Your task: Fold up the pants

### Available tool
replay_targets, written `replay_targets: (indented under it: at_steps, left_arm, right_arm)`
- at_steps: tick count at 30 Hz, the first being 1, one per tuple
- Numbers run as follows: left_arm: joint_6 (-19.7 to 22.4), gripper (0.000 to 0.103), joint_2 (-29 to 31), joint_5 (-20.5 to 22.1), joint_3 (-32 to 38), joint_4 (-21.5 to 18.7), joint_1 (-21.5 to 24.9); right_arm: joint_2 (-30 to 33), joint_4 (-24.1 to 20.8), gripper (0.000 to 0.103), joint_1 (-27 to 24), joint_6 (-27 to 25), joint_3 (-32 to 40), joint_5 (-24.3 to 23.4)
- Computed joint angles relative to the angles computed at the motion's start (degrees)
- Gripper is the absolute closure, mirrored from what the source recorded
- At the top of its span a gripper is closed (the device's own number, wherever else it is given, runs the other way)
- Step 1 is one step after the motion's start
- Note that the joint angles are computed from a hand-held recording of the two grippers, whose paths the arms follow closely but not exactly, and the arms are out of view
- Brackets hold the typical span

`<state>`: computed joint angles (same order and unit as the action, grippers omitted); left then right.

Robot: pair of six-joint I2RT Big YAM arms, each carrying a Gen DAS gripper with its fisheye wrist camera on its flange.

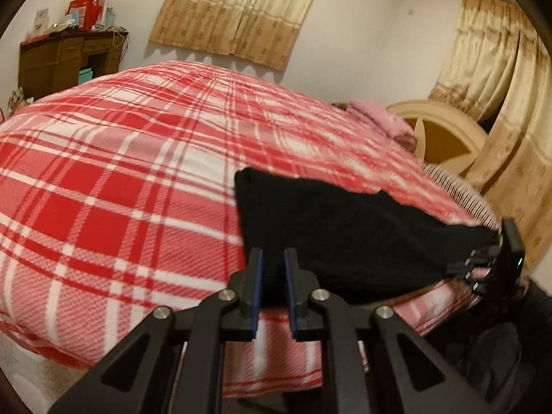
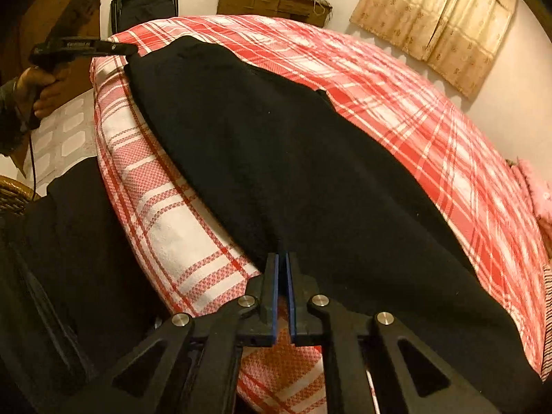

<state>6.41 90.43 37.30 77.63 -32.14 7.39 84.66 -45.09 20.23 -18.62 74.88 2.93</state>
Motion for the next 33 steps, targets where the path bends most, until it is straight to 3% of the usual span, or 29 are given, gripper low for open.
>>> replay_targets:
  at_steps: [2, 3, 6, 11, 12, 13, 18, 22, 25, 26, 27, 28, 30, 33]
  left_arm:
    - [1.6, 0.079, -1.1, -1.7, -0.8, 0.3, 0.8]
    - [1.8, 0.079, -1.4, -3.1, -1.2, 0.6, 1.4]
    - [0.0, 0.082, -2.2, -4.5, -2.1, 2.7, 3.0]
    - [-2.6, 0.081, -2.8, -2.8, -0.7, 5.3, 1.1]
    - [-2.1, 0.077, -2.6, -2.7, -0.2, 5.1, 0.2]
    - [-1.4, 0.070, -2.4, -3.1, 0.4, 4.6, -1.2]
    - [2.3, 0.068, -0.3, -3.5, 2.2, 1.4, -6.4]
    - [6.0, 0.068, 1.3, -5.7, 2.3, -2.3, -8.0]
    - [7.3, 0.069, 1.2, -6.8, 1.1, -2.5, -8.1]
    - [6.9, 0.068, 1.1, -6.1, 1.0, -2.4, -7.9]
    - [6.7, 0.068, 1.1, -5.6, 1.2, -2.9, -7.7]
    - [6.5, 0.068, 1.2, -5.3, 1.5, -3.4, -7.7]
    - [6.8, 0.068, 0.9, -5.1, 1.1, -3.3, -7.6]
    - [8.1, 0.068, 0.1, -6.8, -0.2, -1.9, -8.2]
  right_arm:
    - [-0.3, -2.4, 0.059, -0.4, 0.2, 0.9, -1.7]
    - [-0.5, -3.0, 0.037, -0.8, 0.2, 1.0, -2.7]
    - [-1.9, -4.6, 0.036, -2.6, 1.9, 1.8, -8.6]
    - [0.5, -3.9, 0.036, -4.2, 6.3, 6.9, -11.7]
    - [1.8, -3.6, 0.037, -4.6, 7.7, 8.8, -12.9]
    - [3.9, -3.2, 0.045, -5.1, 10.0, 11.6, -14.3]
    - [13.5, -4.1, 0.064, -5.9, 18.5, 23.4, -16.4]
    - [23.6, -9.1, 0.064, -6.7, 26.3, 35.7, -21.1]
    - [30.2, -14.6, 0.064, -6.8, 28.6, 43.8, -24.5]
    - [31.8, -16.5, 0.069, -6.6, 28.2, 45.8, -24.4]
    - [33.0, -18.0, 0.090, -6.4, 28.0, 47.0, -24.8]
    - [33.7, -18.7, 0.097, -6.5, 28.0, 47.9, -25.8]
    - [32.9, -17.1, 0.098, -6.5, 28.6, 46.1, -26.3]
    - [31.8, -14.6, 0.101, -6.8, 29.9, 44.2, -23.4]
